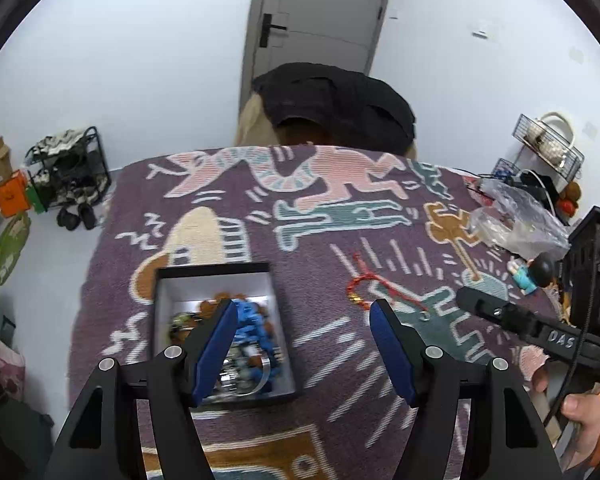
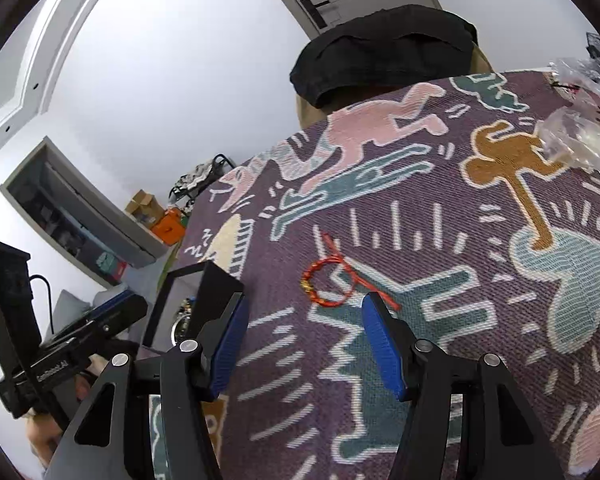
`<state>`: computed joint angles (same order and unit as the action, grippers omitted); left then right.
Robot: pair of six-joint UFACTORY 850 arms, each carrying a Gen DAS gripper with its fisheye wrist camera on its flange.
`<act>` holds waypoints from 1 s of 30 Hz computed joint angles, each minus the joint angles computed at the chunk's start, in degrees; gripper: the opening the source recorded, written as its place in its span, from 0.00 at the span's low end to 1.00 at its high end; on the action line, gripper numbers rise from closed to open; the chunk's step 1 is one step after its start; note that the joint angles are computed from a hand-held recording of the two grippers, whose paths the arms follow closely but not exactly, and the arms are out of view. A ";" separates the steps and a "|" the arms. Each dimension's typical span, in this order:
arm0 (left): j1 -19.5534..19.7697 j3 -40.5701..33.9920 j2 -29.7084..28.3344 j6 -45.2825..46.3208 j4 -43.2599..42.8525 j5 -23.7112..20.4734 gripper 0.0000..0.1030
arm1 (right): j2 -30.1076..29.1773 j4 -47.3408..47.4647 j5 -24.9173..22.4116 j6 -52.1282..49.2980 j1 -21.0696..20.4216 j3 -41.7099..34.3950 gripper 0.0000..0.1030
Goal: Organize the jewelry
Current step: 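Move both tools back to the red string bracelet, then grasp the red string with the left tool while the right tool grasps the silver ring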
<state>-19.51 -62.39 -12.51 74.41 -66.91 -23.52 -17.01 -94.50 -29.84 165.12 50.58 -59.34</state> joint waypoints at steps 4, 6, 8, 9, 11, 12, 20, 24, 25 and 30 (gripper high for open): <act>-2.30 -0.71 -0.77 -0.78 1.49 0.51 0.66 | 0.40 4.17 -0.58 -4.35 0.06 0.70 0.57; -3.28 -1.37 -1.49 -2.72 3.46 0.57 0.62 | 0.40 6.44 -0.91 -7.07 0.16 0.77 0.57; -4.19 -2.12 -2.32 -5.49 5.96 0.86 0.58 | 0.27 8.88 -1.10 -9.95 0.12 0.71 0.55; -4.54 -2.44 -2.70 -6.62 6.94 1.10 0.55 | 0.06 10.54 -1.39 -11.86 0.10 0.53 0.54; -5.19 -3.12 -3.54 -9.10 9.03 1.56 0.51 | -0.59 13.97 -1.78 -15.73 -0.08 0.00 0.50; -5.39 -3.47 -3.98 -10.05 9.75 1.59 0.48 | -0.84 14.80 -1.46 -16.68 -0.30 -0.11 0.48; -6.49 -7.10 -8.00 -18.19 16.38 0.33 0.36 | -4.01 20.91 1.76 -24.21 -2.18 -1.72 0.36; -6.74 -8.45 -9.39 -20.31 17.51 0.18 0.36 | -5.37 24.76 1.16 -29.24 -2.29 -3.42 0.36; -6.72 -8.77 -9.72 -20.65 17.67 0.07 0.36 | -5.83 26.15 0.72 -31.11 -2.31 -4.10 0.36; -6.35 -9.91 -10.79 -21.73 17.85 -0.45 0.34 | -8.83 33.03 -0.36 -39.83 -2.78 -7.73 0.26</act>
